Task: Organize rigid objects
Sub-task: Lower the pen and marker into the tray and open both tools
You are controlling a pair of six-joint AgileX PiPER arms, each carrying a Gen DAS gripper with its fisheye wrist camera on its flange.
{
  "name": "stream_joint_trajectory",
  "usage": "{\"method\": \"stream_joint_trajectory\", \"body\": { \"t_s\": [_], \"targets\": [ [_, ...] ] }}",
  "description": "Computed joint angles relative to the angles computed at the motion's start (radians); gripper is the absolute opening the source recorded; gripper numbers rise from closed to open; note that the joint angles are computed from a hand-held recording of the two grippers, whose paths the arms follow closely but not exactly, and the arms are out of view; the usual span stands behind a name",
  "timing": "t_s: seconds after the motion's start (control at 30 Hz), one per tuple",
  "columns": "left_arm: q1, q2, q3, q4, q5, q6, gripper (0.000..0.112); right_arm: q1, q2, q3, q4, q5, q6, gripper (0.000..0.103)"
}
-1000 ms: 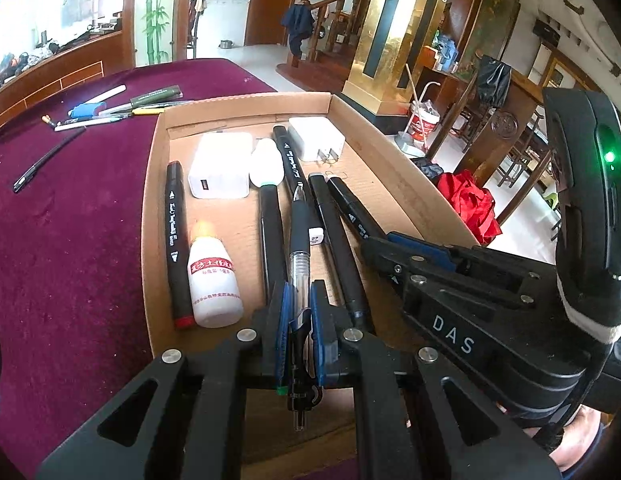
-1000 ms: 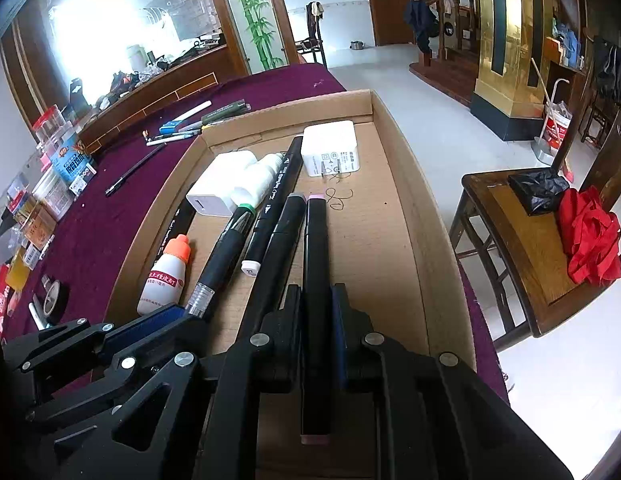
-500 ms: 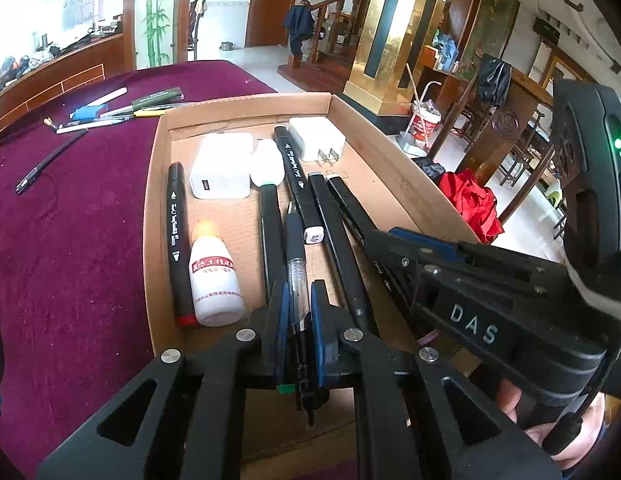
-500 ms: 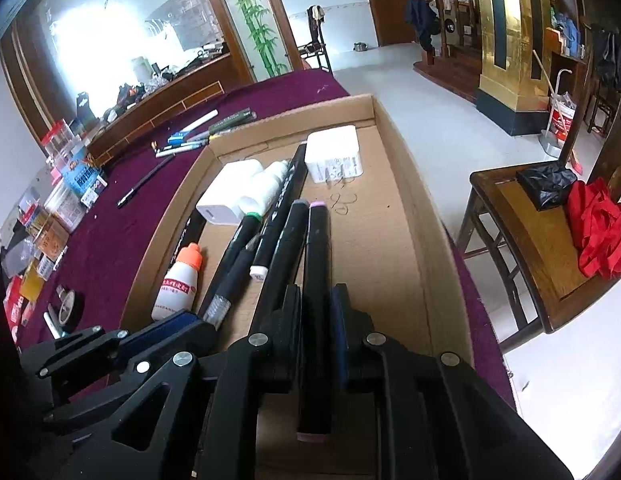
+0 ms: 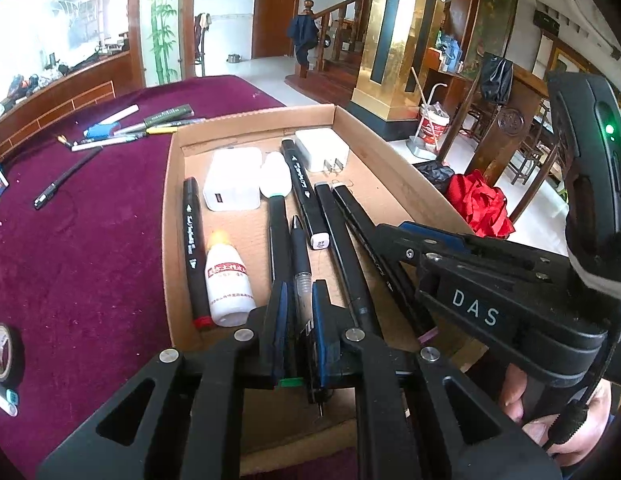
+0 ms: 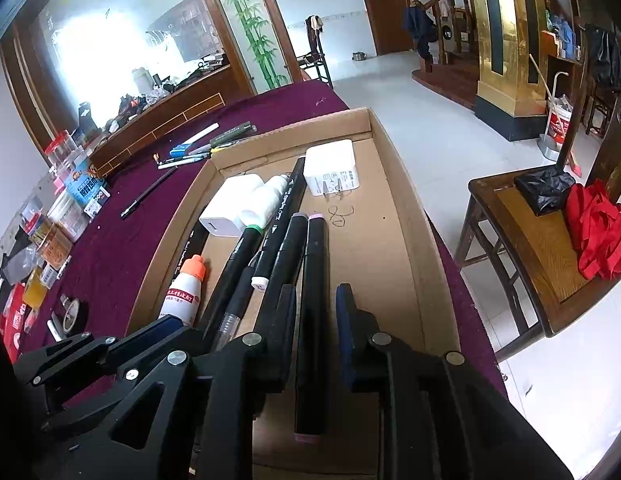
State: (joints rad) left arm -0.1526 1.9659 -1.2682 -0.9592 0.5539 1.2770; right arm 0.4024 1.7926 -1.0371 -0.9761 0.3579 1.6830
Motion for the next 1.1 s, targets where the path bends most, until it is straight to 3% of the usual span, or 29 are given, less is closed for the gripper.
{"method": "stream_joint_trajectory", "body": {
  "t_s": [0.53, 1.1],
  "targets": [
    [0.025, -0.08, 0.085, -0.103, -0.057, 0.131, 0.01, 0.012, -0.006, 0.012, -0.096, 0.018, 0.089, 0.021],
    [0.12, -0.19, 0.192, -0.269, -0.04, 0.351, 0.01, 0.029, 0.0, 0.008, -0.157, 0.069, 0.145, 0.021]
  ]
}}
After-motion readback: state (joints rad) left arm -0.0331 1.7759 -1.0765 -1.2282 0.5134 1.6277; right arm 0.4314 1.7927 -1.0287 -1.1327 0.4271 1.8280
